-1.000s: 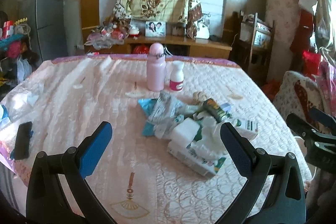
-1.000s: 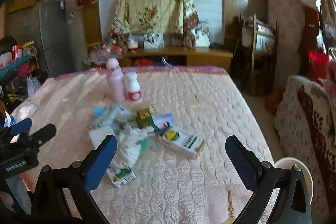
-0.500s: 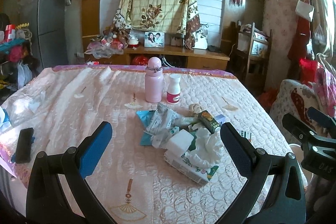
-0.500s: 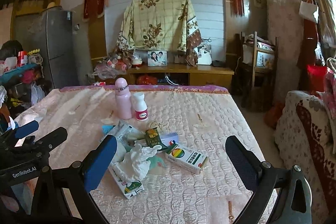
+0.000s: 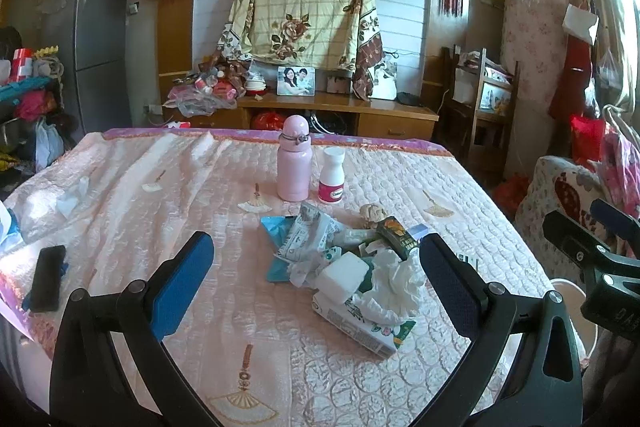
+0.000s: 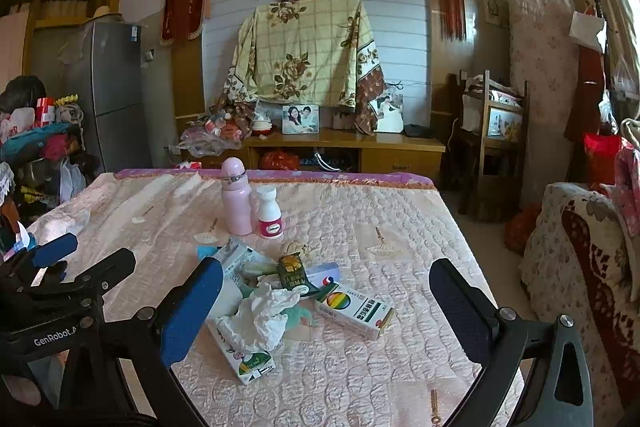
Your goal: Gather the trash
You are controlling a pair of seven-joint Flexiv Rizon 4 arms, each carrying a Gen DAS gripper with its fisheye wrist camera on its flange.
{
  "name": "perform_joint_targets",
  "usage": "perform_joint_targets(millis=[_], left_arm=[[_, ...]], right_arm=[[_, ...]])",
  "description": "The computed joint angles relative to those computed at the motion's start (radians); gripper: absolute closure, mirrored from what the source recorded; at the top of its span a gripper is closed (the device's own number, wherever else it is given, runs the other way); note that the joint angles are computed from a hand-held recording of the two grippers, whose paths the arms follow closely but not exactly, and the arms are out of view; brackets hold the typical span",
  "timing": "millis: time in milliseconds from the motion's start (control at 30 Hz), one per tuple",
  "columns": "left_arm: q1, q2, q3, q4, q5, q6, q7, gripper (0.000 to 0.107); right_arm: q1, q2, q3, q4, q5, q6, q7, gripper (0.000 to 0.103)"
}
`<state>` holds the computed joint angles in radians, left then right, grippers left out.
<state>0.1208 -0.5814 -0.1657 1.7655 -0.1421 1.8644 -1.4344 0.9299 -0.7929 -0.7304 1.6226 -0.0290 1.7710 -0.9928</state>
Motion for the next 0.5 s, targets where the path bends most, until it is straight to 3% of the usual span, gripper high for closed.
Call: perform_joint_targets(millis=[500], left_arm=[[-0.001, 0.000, 0.002, 0.001, 0.002, 0.001, 0.000, 0.004]], right_arm=[[-0.024, 0.011, 0.025, -0.008, -0.019, -0.019, 0.009, 0.001]])
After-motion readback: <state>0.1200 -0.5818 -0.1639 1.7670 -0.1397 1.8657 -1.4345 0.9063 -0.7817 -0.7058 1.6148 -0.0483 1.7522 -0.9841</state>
